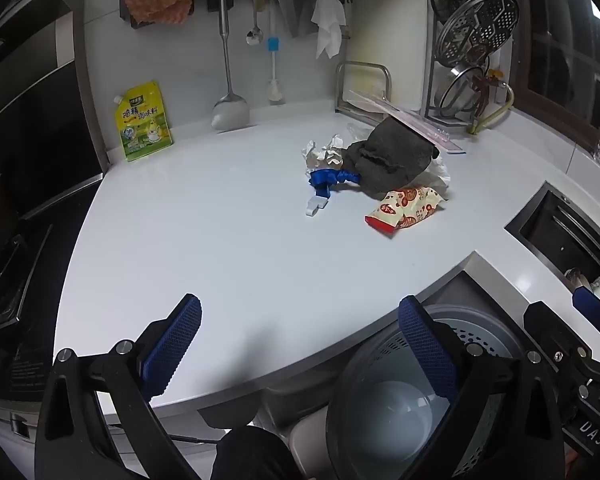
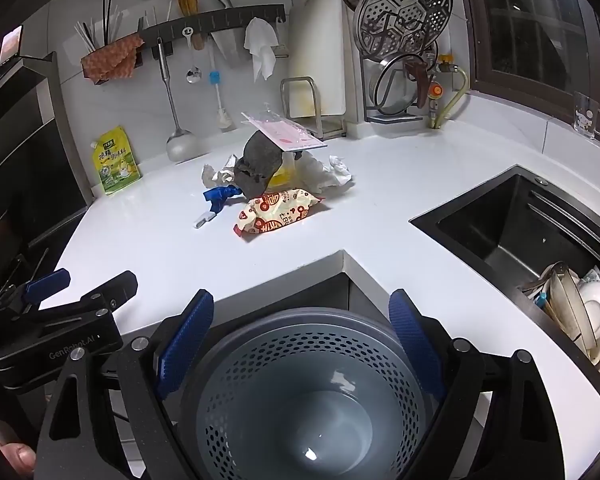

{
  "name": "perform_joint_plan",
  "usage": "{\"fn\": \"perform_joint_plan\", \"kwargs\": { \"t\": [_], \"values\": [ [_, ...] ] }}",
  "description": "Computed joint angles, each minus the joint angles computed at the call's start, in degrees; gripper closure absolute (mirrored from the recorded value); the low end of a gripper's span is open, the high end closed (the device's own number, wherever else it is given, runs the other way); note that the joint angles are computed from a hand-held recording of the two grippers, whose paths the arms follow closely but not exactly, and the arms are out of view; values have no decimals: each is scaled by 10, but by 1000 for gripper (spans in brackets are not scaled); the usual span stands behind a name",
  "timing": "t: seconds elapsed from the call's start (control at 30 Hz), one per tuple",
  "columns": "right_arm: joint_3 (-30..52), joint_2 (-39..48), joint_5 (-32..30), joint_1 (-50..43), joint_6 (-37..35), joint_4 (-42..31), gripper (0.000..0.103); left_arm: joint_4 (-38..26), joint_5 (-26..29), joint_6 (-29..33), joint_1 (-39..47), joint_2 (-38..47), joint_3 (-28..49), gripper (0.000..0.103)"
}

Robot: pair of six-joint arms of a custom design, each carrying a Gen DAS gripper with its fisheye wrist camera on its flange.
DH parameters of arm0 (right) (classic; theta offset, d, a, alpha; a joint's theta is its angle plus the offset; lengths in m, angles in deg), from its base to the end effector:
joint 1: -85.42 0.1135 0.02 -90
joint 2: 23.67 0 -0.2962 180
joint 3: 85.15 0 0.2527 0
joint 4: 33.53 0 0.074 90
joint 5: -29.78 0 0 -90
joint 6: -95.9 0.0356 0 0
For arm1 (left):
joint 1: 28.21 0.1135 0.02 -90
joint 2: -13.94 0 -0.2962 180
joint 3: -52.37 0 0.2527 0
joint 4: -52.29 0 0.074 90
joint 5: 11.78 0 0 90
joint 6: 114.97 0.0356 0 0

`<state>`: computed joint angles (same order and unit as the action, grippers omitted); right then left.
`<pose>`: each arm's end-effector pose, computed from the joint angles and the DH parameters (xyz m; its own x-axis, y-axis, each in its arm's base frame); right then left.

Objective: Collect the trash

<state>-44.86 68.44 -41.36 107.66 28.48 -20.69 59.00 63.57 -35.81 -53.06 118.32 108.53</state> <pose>0.2550 0.0919 0.1431 -0.5858 0.1530 -0.7959 0.1076 0.9880 0.1107 0.3151 -0.1360 0.1401 -0.6348 0.0935 -0.7670 0.1174 0.9928 0.0238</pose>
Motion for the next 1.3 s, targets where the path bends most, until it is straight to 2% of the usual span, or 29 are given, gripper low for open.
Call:
{"fn": "perform_joint_plan", "kwargs": {
  "t": [1.3],
  "values": [
    [-2, -1, 3, 6, 4, 5, 18, 0, -5, -4, -9, 3, -1, 6]
  ]
}}
